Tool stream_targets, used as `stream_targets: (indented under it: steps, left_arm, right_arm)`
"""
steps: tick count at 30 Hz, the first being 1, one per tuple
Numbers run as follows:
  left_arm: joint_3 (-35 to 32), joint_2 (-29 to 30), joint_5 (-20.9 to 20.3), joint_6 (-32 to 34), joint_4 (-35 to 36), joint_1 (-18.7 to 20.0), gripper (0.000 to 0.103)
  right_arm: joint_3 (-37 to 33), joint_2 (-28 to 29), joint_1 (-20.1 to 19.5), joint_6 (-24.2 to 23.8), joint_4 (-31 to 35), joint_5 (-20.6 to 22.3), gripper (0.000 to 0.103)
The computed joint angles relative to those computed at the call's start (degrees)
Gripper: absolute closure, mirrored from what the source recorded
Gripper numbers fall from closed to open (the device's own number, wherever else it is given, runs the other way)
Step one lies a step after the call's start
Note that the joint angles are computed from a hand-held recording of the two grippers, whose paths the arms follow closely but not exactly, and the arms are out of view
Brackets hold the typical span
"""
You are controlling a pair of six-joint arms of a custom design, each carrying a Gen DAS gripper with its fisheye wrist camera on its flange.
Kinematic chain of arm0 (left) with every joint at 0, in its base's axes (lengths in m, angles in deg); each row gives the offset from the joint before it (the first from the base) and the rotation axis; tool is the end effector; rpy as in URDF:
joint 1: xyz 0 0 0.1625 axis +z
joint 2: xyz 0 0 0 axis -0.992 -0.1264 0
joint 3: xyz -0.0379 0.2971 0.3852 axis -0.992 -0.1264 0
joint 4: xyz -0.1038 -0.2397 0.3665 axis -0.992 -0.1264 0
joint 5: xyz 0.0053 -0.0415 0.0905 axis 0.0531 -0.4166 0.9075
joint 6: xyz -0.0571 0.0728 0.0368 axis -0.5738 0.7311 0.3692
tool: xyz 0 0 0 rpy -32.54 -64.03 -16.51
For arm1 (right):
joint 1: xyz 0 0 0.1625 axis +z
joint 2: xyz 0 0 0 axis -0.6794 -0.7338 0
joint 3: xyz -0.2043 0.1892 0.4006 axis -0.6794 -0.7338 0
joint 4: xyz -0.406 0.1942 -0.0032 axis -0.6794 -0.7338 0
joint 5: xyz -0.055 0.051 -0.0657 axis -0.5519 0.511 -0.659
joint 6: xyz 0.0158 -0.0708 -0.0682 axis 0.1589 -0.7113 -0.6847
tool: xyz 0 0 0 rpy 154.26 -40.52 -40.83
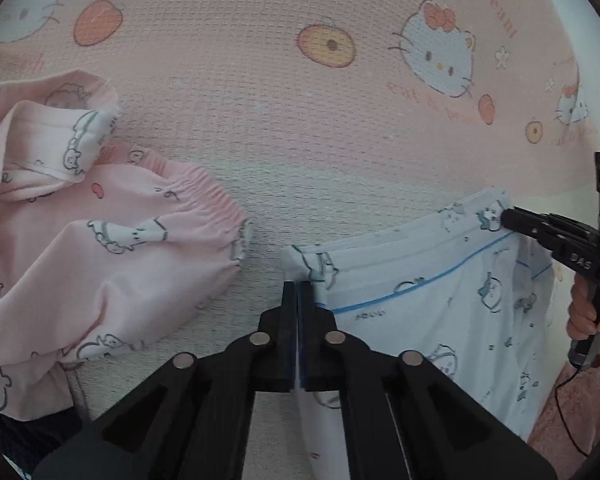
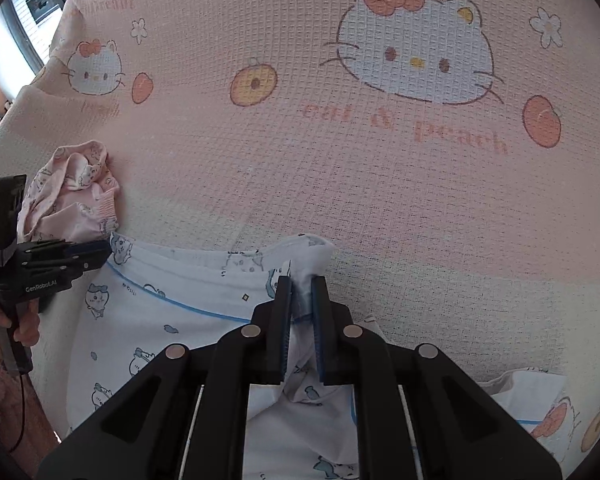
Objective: Fold clothes
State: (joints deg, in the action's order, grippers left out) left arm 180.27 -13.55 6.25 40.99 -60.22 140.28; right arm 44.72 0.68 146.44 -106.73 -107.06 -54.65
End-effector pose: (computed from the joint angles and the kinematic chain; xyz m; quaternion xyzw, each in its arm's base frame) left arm -0.1694 -0.6203 0.2355 0.0661 0.9499 -0.1976 0.2331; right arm 0.2474 -0.6667 0.2057 0.2177 -0.9261 0.1606 0.2631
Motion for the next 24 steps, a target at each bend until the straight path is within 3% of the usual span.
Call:
stream_targets:
  steps: [4, 6, 9, 11, 13, 14, 15, 16, 18, 22, 24]
  left_arm:
    - [0.36, 0.37, -8.61, 6.48, -1.62, -1.2, 0.103]
    - [1.18, -0.09, -8.7, 7.07, -1.86, -1.87, 0.102]
    - [1.67, -1.11, -4.16, 1.42, -2.77, -1.54, 0.102]
    - [1.25, -1.18, 1.91, -2.0, -2.45, -1.45, 0.102]
    - [0.12, -1.38, 3.11, -2.38, 0.87, -0.7, 0.099]
    - [-0.25, -1.29, 1.81, -2.64, 1.28, -0.23, 0.096]
    - [-0.63, -1.18, 0.39, -2.89, 1.62, 0.24, 0.087]
    - [-1.01, -1.06, -1.04, -3.13, 1.95, 0.72, 0.079]
    - [-0.27, -0.9, -0.89, -0.99, -1.0, 0.04, 0.078]
    - [-0.47, -0.05, 3.11, 0.86, -0.29, -1.28, 0.079]
    - [-0.59, 0.39, 5.12, 1.77, 0.1, -1.92, 0.079]
  right_arm:
    - [-0.06, 2.13, 1.49, -2.98, -2.42, -8.35, 0.087]
    - [0.33, 2.83, 2.16, -3.89, -4.23, -11.8, 0.083]
    - [1.4, 2.61, 3.01, -2.82, -6.67, -14.65, 0.078]
    - [2.35, 2.16, 3.63, -2.86, -9.79, -14.06, 0.077]
    - [2.8, 1.67, 4.26, -2.71, -11.39, -12.86, 0.072]
    - [2.82, 1.28, 4.27, -1.91, -10.96, -11.38, 0.062]
    - [2.3, 1.06, 4.0, -0.27, -8.9, -9.58, 0.059]
    - [1.7, 0.91, 3.72, 1.27, -6.76, -7.8, 0.059]
    - [0.89, 1.43, 3.6, 1.66, -4.8, -7.02, 0.059]
    - [0.59, 2.58, 3.5, -0.02, -3.35, -7.77, 0.06]
    - [0.1, 3.16, 2.91, -0.08, -0.7, -7.64, 0.075]
